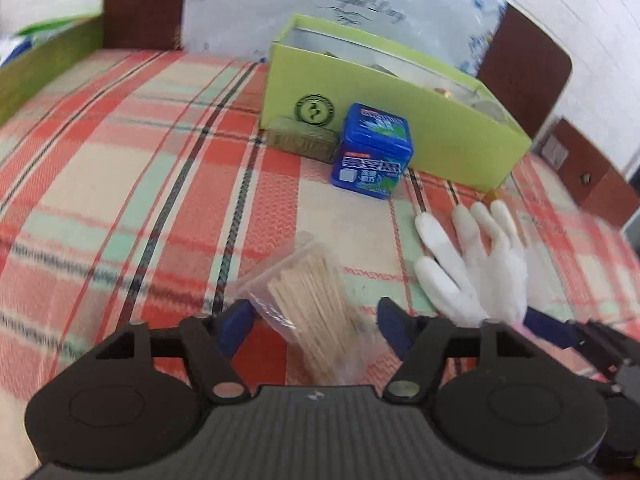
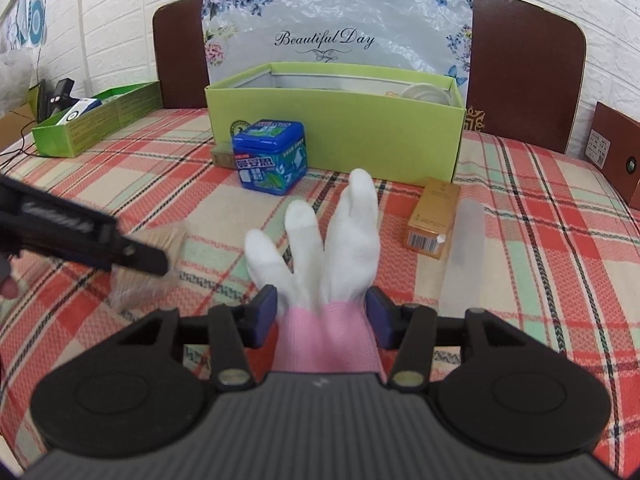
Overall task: Organize objects
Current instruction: 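Grasp the toothpick bag with the left tool while the right tool grasps the pink-white glove cuff, then carry the toothpick bag and glove into the green box and open both tools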
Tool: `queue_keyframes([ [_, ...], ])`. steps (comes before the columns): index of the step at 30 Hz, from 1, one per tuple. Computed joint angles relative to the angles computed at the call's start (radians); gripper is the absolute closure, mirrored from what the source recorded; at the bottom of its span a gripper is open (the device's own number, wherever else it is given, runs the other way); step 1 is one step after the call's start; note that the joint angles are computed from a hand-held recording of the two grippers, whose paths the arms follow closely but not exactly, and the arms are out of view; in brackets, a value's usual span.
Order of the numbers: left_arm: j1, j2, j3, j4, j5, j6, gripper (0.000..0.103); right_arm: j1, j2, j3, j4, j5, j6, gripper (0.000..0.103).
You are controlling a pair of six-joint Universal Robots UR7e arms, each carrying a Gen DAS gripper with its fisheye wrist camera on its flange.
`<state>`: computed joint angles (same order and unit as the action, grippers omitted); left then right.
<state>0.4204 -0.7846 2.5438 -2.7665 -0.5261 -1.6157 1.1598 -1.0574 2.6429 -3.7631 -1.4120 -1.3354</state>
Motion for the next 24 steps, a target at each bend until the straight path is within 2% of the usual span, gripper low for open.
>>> queue_keyframes([
  [1,0.000,0.015,-0.005,0.000,0.015,0.043,0.066,-0.004,0.003,0.001,-0.005,-0.001,0.001,0.055],
  [2,-0.001,0.027,0.001,-0.042,0.019,0.095,0.075,-0.008,0.003,0.002,-0.003,-0.004,0.004,0.057],
  [3,-0.004,0.039,0.021,-0.125,0.016,0.138,0.083,-0.011,0.002,0.000,0.008,-0.007,0.006,0.066],
  [4,-0.007,0.046,0.043,-0.213,0.005,0.167,0.087,-0.017,-0.005,0.000,0.028,-0.003,0.006,0.072],
  [5,-0.010,0.048,0.062,-0.286,-0.011,0.190,0.088,-0.027,-0.018,0.003,0.056,0.012,0.001,0.083],
  [6,-0.015,0.047,0.077,-0.335,-0.026,0.201,0.089,-0.032,-0.026,0.006,0.070,0.022,-0.001,0.086],
  [8,-0.034,0.034,0.091,-0.341,-0.031,0.194,0.090,-0.029,-0.027,0.015,0.060,0.024,-0.008,0.088],
  [11,-0.063,0.006,0.097,-0.320,-0.017,0.180,0.090,-0.023,-0.097,0.023,0.162,0.057,0.003,0.088],
  [15,-0.108,-0.057,0.098,-0.307,0.050,0.229,0.090,-0.008,-0.203,0.036,0.262,0.138,0.015,0.089],
  [19,-0.087,-0.102,0.064,-0.417,0.118,0.433,0.090,0.039,-0.277,0.004,0.345,0.206,0.074,0.089],
  [21,-0.064,-0.110,0.037,-0.515,0.149,0.565,0.090,0.081,-0.274,-0.032,0.354,0.214,0.129,0.088],
  [24,-0.019,-0.115,-0.031,-0.571,0.199,0.742,0.090,0.155,-0.243,-0.108,0.368,0.206,0.224,0.088],
])
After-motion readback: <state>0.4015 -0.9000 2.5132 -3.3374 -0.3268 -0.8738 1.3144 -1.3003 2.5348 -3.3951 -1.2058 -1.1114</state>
